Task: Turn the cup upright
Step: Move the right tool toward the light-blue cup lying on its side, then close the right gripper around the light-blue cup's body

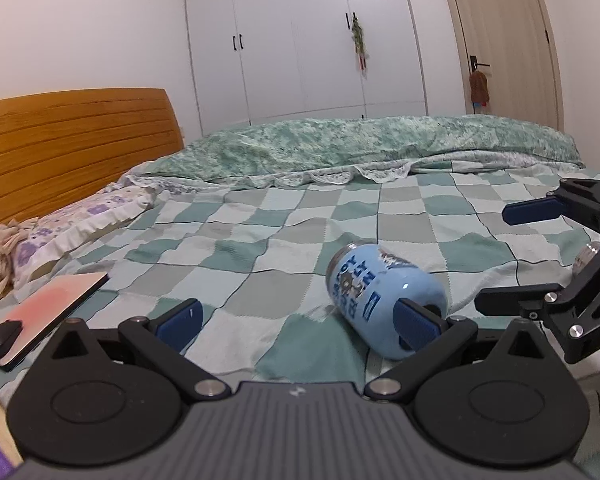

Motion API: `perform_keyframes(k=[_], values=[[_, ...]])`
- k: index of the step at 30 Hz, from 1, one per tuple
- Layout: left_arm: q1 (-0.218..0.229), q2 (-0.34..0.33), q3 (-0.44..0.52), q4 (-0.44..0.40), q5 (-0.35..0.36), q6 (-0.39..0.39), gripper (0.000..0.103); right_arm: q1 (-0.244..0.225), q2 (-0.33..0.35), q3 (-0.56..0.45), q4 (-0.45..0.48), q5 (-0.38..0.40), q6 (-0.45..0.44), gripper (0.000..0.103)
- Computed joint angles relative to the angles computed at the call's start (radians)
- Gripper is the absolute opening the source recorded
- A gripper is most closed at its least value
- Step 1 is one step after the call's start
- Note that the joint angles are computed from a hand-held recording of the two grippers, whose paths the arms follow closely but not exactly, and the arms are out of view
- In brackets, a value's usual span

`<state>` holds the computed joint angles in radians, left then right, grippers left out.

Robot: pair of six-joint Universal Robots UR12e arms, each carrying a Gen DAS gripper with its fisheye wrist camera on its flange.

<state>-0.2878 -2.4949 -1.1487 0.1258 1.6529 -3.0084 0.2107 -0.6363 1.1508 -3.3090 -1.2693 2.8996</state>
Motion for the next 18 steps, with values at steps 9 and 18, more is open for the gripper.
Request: perform_keyframes(k=[9,18], values=[[-0.016,-0.068,0.165,-0.185,0.01,-0.02,0.103,-0.043,0.043,-0.098,0.1,0.094,-0.006,0.103],[-0.026,-0.139,0.347,-0.425,-0.036,-0.066,0.103,-0.062,0.065,-0.158,0.195,0.017,0.028,0.103]])
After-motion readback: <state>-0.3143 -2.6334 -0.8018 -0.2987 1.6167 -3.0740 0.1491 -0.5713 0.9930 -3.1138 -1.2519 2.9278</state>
